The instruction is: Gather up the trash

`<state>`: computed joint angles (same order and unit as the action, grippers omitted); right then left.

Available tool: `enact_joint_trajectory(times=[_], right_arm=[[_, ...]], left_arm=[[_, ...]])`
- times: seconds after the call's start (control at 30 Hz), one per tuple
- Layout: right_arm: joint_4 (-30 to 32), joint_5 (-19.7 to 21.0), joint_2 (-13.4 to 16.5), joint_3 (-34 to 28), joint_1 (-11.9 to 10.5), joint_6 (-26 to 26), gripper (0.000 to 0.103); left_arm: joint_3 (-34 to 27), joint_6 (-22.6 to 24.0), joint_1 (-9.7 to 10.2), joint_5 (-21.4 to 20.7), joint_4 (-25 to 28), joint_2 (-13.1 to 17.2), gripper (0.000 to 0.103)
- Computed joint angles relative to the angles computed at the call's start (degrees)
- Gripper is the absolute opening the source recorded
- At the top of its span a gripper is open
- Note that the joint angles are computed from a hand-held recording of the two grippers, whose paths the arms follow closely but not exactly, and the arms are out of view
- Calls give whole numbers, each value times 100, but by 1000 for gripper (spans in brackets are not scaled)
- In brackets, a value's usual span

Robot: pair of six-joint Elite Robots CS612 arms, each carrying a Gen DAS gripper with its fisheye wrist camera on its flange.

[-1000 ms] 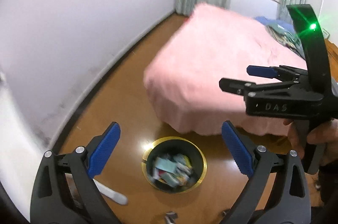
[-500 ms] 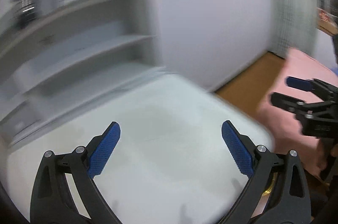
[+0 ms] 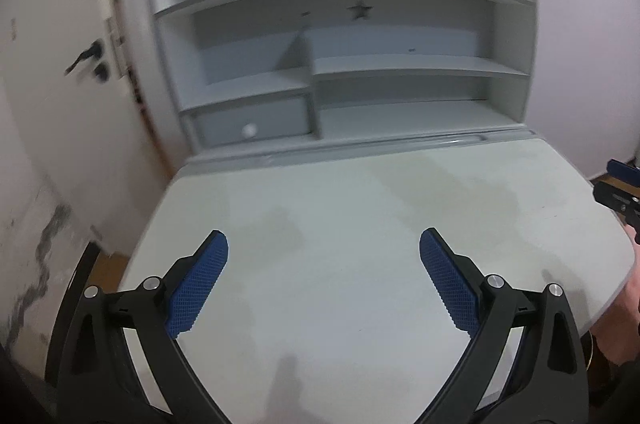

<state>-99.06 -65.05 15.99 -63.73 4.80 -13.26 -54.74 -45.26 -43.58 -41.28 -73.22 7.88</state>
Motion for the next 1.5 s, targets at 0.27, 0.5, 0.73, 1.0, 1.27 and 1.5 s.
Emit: enact_joint_trajectory(times=[0.27, 0.5, 0.73, 1.0, 1.27, 1.5], right_arm=[[69, -58, 14, -7, 29, -29, 85], [129, -76, 25, -29, 38, -13, 85], [128, -74, 38, -58, 40, -33, 86], [101, -54, 43, -72, 30, -1, 86], [90, -50, 38, -73, 28, 12, 86], [85, -54, 32, -74, 29, 2, 86]], left_arm=[[-568, -413, 31, -116, 487, 264, 94], [-479, -237, 8, -148, 292, 248, 94], [-449, -218, 4, -159, 258, 237, 94], [-434, -161, -9, -157, 216, 239, 94], [-386, -126, -19, -166, 196, 219, 94], [-364, -131, -23, -165, 193, 210, 94]])
